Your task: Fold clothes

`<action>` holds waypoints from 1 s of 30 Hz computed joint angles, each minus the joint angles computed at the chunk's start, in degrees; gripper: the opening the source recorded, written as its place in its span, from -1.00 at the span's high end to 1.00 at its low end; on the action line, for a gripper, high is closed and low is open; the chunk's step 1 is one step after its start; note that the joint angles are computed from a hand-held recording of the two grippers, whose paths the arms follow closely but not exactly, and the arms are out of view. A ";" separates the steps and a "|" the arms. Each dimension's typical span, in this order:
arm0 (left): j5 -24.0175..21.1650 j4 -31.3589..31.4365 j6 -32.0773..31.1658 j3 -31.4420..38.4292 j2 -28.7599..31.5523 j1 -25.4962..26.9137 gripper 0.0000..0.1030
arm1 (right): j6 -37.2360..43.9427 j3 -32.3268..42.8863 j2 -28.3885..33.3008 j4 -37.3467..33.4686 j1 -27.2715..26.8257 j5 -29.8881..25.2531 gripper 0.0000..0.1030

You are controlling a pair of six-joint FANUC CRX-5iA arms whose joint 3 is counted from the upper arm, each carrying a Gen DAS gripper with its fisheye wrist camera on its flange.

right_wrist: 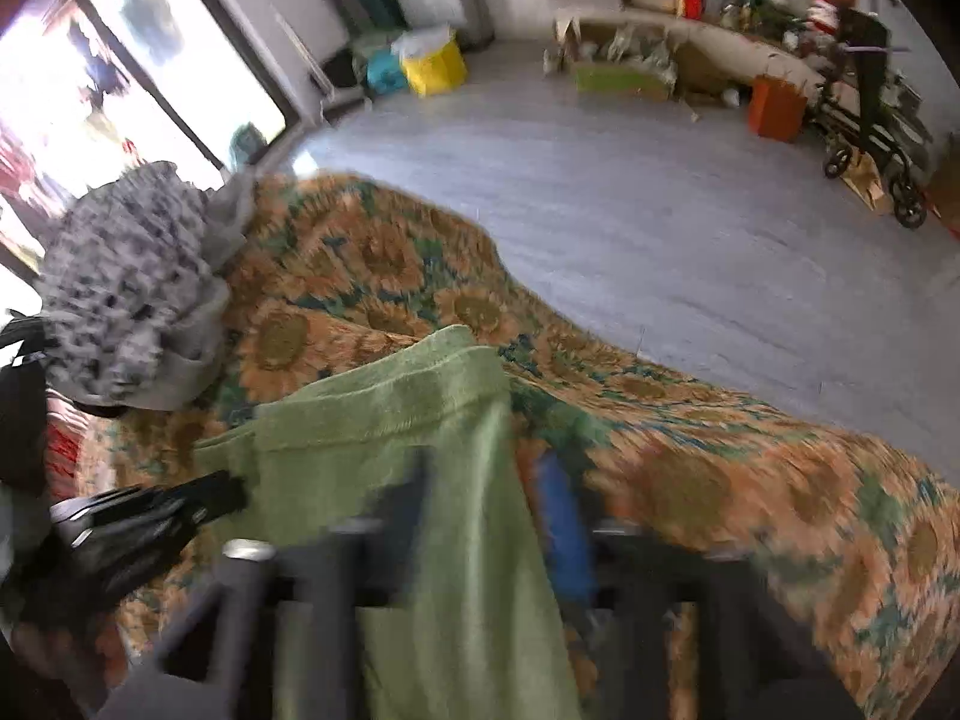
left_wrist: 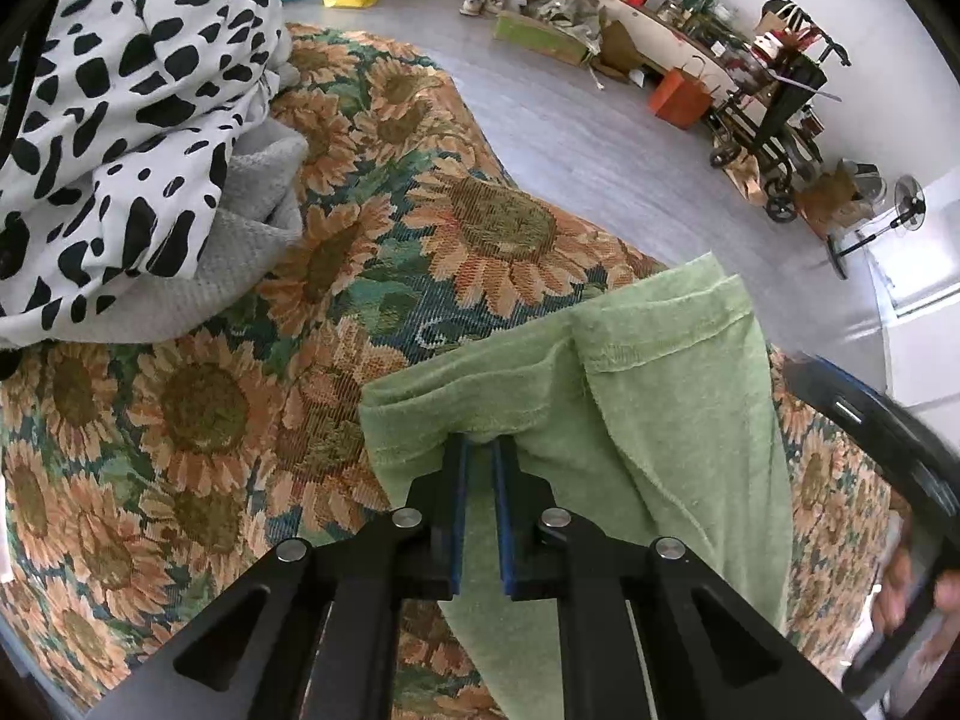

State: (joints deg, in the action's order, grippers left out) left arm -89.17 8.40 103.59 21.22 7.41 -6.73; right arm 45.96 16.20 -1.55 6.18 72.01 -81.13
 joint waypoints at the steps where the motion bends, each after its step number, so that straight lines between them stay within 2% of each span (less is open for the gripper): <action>1: -0.56 0.66 -0.11 0.29 0.33 0.33 0.79 | -1.59 -2.26 -3.01 0.99 0.99 0.58 0.00; 3: -1.74 3.45 1.35 0.28 0.46 1.22 0.74 | -4.73 -6.40 -9.04 1.65 3.50 -0.11 0.05; 5: -1.35 7.97 1.63 -1.65 -0.60 1.95 0.40 | -8.20 -9.86 -14.33 1.58 7.41 -3.65 0.16; 6: -0.36 11.08 0.82 -3.41 -1.45 2.33 0.09 | -10.27 -11.42 -16.63 1.67 10.52 -6.47 0.17; 7: -0.83 11.36 0.46 -2.78 -1.19 1.43 -0.06 | -12.29 -12.64 -18.20 1.99 13.70 -8.94 0.18; 8: -1.71 10.96 0.22 -1.47 -0.60 0.23 -0.06 | -14.82 -13.88 -19.70 2.14 17.42 -11.83 0.18; 10: -3.55 10.16 -0.27 1.34 0.73 -2.16 -0.06 | -19.16 -15.93 -21.96 1.18 22.17 -13.98 0.18; 13: -6.66 7.66 -0.13 6.30 3.87 -6.43 -0.06 | -25.83 -18.38 -24.60 -3.41 24.59 -12.10 0.16; 15: -10.17 3.77 0.79 10.43 6.65 -9.58 -0.03 | -27.20 -18.70 -24.50 -4.29 26.09 -11.48 0.34; 17: -12.88 0.38 0.34 13.18 8.79 -12.17 0.04 | -27.22 -18.40 -23.96 -4.27 27.81 -11.61 0.86; 18: -14.69 -1.82 0.18 14.85 9.95 -13.43 0.20 | -26.89 -18.09 -23.58 -4.06 28.71 -11.87 0.87; 19: -16.02 -3.64 0.06 16.09 10.67 -14.26 0.28 | -26.82 -17.83 -23.27 -3.62 29.69 -12.13 0.91; 24: -18.61 -10.30 -0.13 17.06 10.13 -15.61 0.29 | -26.34 -18.14 -23.09 -1.57 34.50 -12.62 0.91; 27: -20.26 -13.81 -0.71 16.14 8.93 -15.70 0.29 | -25.86 -18.99 -23.30 -3.44 34.98 -11.74 0.66; 29: -20.17 -14.26 -1.11 14.93 7.79 -15.32 0.29 | -27.79 -19.85 -24.86 -5.43 34.14 -9.64 0.31; 30: -19.56 -13.61 -0.84 14.27 6.99 -14.96 0.29 | -30.08 -20.39 -26.40 -5.43 34.51 -8.49 0.30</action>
